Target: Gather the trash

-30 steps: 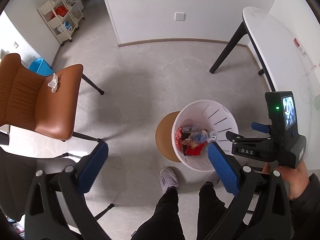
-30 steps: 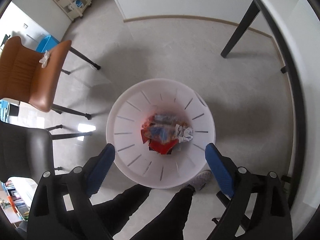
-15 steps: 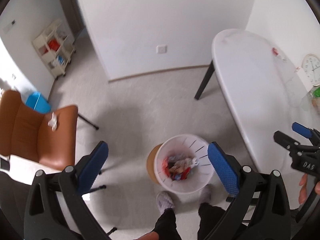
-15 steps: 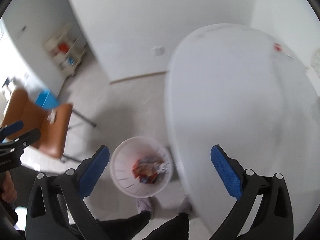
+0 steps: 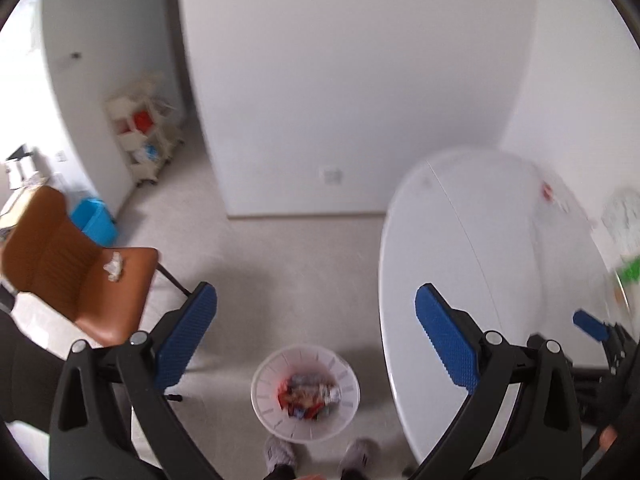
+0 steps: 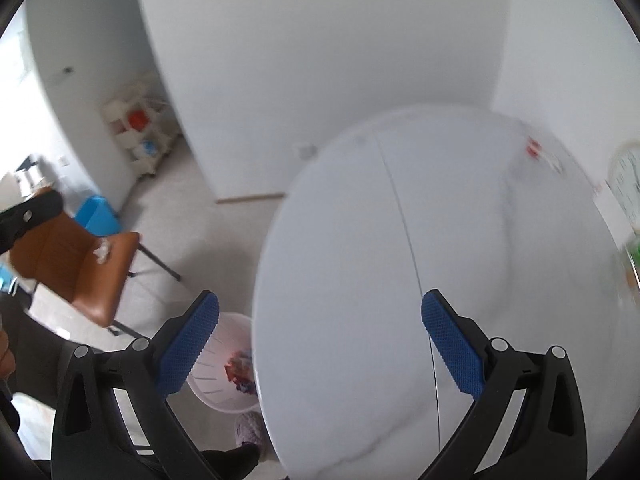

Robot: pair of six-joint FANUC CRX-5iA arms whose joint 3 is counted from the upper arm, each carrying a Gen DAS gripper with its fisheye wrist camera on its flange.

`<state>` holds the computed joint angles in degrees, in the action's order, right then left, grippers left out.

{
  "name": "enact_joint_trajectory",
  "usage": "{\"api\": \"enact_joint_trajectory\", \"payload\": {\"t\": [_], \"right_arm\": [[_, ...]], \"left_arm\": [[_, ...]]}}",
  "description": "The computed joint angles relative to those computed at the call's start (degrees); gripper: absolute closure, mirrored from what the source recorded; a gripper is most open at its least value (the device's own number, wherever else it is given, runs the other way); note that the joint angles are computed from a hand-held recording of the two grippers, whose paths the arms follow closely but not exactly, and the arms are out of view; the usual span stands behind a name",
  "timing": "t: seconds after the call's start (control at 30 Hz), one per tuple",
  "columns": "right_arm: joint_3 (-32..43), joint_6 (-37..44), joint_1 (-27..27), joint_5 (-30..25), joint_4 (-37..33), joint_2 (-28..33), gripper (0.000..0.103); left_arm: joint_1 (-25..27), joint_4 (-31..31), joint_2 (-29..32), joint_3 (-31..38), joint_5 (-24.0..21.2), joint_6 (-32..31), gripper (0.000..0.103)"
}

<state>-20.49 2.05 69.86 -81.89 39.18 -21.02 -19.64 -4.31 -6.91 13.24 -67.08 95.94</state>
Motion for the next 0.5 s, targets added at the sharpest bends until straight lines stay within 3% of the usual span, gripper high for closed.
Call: {"api": "enact_joint_trajectory", "payload": {"t": [0.27, 0.37, 0.5], "right_arm": [[3.4, 13.8, -4.8, 12.0, 7.1, 1.2, 0.002], [4.6, 15.2, -5.1, 13.4, 9.9, 2.1, 0.002], [6.4, 14.7, -4.3, 13.4, 13.3, 3.8, 0.002]], "left_arm": [[-7.1, -15.1, 1.2, 10.0, -5.1, 14.2, 0.008], [-8.9, -19.5, 1.2, 11.8, -7.1, 16.7, 0.008], [-8.4, -20.3, 0.4, 12.2, -9.0, 16.8, 0.008]]}}
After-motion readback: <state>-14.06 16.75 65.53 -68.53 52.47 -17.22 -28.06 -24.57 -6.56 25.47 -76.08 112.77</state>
